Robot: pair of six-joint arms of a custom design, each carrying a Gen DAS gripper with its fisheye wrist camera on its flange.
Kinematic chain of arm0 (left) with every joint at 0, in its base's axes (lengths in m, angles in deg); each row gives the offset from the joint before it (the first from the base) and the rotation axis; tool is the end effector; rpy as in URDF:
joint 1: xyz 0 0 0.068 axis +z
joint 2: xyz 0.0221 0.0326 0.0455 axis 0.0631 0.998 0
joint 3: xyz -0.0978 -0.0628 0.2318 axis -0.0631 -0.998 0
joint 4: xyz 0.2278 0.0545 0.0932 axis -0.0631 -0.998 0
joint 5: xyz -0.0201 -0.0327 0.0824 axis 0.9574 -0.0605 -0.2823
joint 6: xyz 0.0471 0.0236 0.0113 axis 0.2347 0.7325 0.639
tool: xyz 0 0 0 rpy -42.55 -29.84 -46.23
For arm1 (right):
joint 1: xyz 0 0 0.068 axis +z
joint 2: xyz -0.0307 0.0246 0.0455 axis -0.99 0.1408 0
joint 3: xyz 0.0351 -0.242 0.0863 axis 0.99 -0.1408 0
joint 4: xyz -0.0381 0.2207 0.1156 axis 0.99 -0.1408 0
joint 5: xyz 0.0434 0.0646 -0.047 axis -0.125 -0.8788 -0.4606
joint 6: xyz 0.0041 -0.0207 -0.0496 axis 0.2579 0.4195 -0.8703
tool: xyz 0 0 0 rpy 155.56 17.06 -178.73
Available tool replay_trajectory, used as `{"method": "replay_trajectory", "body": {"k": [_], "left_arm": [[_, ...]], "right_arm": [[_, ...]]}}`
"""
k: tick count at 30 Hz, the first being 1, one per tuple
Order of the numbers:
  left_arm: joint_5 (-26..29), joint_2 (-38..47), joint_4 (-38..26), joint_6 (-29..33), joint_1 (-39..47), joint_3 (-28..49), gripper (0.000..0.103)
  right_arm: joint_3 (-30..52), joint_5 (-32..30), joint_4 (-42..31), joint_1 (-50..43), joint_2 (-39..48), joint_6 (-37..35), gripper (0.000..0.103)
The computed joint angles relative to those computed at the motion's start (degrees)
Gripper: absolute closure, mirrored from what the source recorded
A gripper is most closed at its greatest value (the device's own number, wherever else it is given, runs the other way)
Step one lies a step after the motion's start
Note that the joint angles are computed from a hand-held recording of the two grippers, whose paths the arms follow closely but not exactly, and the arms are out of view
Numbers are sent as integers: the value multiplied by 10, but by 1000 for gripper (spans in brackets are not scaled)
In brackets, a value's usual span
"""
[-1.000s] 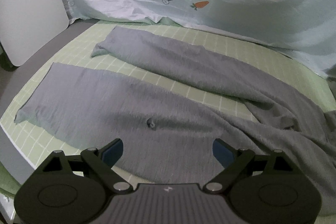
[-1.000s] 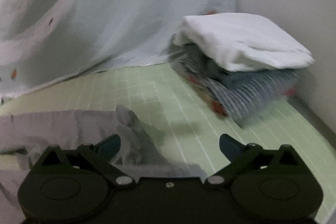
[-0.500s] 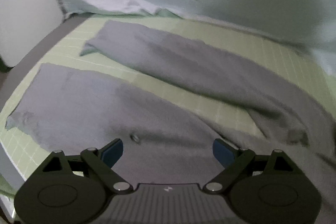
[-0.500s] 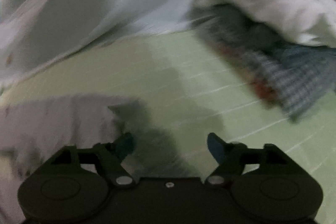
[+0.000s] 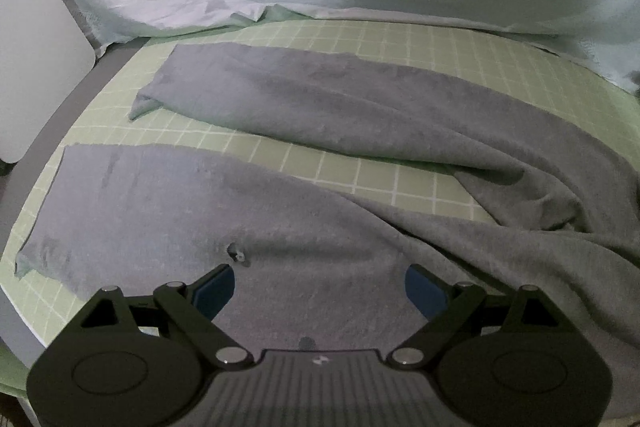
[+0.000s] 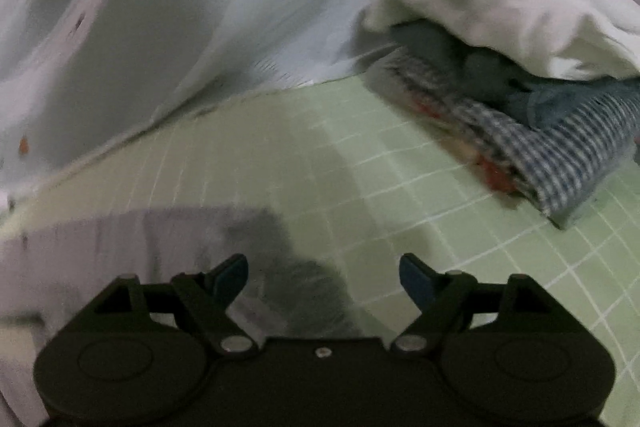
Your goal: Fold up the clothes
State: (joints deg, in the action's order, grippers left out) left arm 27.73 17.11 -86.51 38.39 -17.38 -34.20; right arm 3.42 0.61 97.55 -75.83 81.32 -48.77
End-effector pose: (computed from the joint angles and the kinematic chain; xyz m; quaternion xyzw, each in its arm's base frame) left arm 0.2454 -0.0809 0.1495 -0.0602 0.9582 0.0776 0.2688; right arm 0.3064 0.0252 0.1003 0.1937 0.8920 0.0160 0.4081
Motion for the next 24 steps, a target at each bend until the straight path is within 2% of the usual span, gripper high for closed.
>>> {"method": "replay_trajectory", "body": {"k": [2,5,10,15,17,20,22,24], "left_arm": [[5,1,-1,2,2,1,11],[2,4,-1,9,-9,5,11],[-17,9,-2,25,-37,10,11],[-21,9,-5,21,-40,11,11],[-21,8,-6,17,-38,11,11],[-18,0,-3,15,-34,3,11],[-14,-3,0,12,-27,-1,11],[-8,-4,4,8,-18,-5,11]], "right_arm": [[9,-8,-2,-13,10,13,20],[23,-41,-13,-17,33,-2,27],[46,-57,-21,-1,63,-45,49],[42,-45,-14,-7,36,-96,81],[40,-39,-11,-12,23,-117,84],[31,76,-13,-24,-10,-94,85],[48,141,-51,-33,-8,-72,82],[67,152,-94,-30,6,-84,73]]}}
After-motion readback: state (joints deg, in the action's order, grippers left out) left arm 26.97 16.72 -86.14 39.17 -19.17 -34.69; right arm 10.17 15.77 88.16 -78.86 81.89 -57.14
